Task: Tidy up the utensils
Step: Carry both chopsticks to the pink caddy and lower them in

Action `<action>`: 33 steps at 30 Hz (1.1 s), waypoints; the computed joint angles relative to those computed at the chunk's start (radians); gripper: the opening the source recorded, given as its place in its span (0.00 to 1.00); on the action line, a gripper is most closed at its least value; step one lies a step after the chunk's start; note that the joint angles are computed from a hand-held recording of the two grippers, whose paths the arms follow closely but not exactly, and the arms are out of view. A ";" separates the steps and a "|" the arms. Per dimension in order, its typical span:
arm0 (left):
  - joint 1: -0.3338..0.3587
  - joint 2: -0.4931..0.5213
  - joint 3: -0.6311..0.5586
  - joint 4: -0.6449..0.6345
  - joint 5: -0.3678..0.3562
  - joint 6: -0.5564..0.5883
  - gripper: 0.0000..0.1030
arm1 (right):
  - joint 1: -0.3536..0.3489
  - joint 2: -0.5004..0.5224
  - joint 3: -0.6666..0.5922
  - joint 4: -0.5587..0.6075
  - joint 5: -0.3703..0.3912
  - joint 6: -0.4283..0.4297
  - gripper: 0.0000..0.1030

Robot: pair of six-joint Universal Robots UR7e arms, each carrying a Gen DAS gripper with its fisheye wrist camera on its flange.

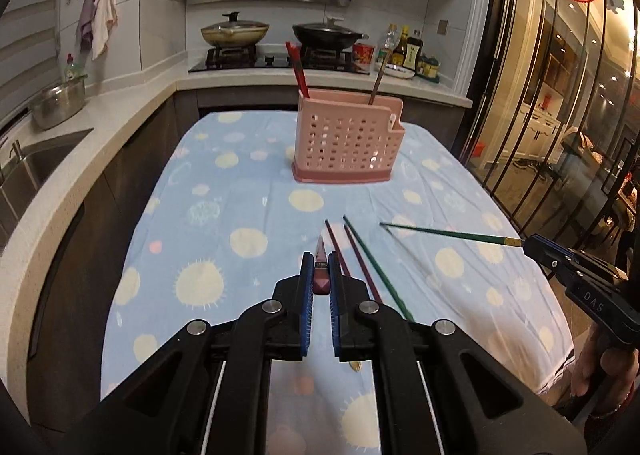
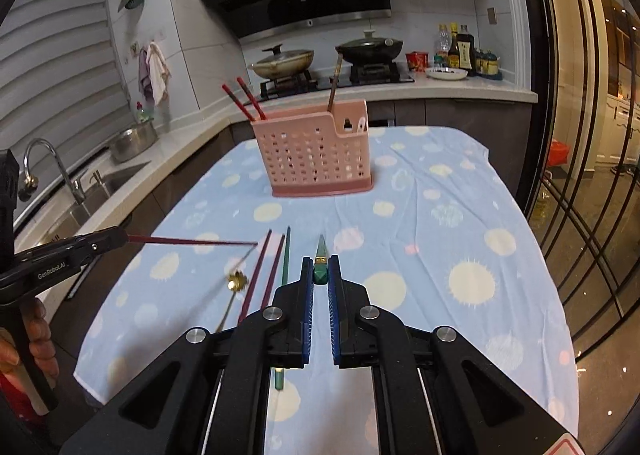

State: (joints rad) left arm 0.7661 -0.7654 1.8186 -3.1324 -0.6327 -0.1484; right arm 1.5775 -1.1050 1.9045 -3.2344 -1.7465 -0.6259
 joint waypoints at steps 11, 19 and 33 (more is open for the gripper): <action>0.008 0.079 -0.246 -0.098 -0.008 0.257 0.07 | 0.047 0.071 -0.219 0.055 0.063 0.018 0.06; 0.014 0.151 -0.439 -0.139 -0.043 0.412 0.07 | 0.079 0.135 -0.371 0.077 0.099 0.025 0.06; 0.038 0.348 -0.922 -0.040 -0.158 0.594 0.07 | 0.140 0.365 -0.830 0.178 0.079 0.026 0.06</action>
State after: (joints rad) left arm 0.8041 -0.4178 0.8967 -3.1723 -0.7908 0.4454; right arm 1.7177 -0.7400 1.0745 -3.0567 -1.6675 -0.6001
